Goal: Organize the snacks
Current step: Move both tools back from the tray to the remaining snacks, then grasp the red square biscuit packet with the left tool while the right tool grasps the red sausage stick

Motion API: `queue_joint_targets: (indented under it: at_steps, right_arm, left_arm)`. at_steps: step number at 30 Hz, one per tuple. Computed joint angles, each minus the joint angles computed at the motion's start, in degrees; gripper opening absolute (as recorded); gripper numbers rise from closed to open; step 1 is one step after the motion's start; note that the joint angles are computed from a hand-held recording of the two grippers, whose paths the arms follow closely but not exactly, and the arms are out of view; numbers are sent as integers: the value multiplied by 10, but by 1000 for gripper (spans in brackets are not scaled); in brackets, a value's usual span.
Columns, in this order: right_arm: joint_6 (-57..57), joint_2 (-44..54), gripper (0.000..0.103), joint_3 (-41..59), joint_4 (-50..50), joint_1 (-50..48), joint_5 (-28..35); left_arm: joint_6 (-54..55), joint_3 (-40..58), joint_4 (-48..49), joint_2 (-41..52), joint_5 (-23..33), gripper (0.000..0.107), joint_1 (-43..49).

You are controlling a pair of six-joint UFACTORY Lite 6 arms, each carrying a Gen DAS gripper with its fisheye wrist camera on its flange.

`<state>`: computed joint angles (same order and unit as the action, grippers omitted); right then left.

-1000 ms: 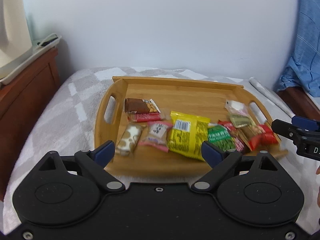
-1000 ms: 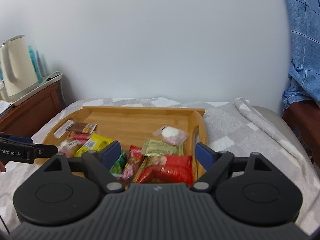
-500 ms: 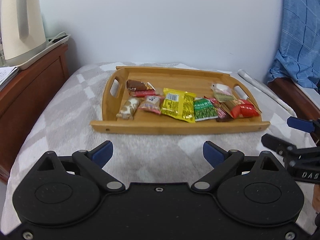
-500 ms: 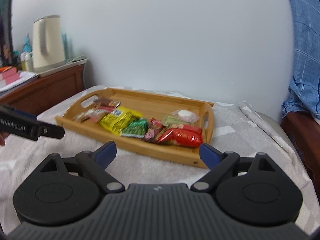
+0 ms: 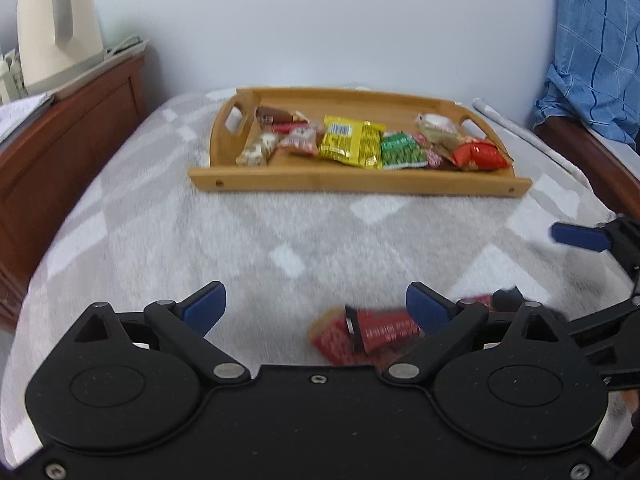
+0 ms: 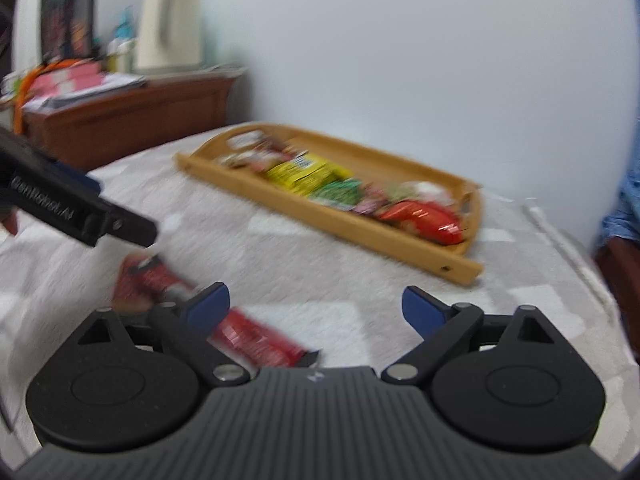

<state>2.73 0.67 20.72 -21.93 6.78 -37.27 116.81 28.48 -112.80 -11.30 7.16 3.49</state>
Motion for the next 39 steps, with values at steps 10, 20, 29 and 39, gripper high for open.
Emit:
queue_joint_targets:
  at_steps: [10, 20, 29, 39]
  right_arm:
    - [4, 62, 74, 34, -35, 34, 13]
    - [-94, 85, 33, 24, 140, 79, -28]
    - [-154, 83, 36, 6, 305, 99, -59]
    - [-19, 89, 62, 20, 132, 37, -58]
  left_arm:
    - [-130, -40, 159, -16, 44, 64, 9]
    - [3, -31, -4, 24, 35, 62, -8]
    - [223, -32, -251, 53, 43, 43, -43]
    - [290, -25, -285, 70, 65, 32, -53]
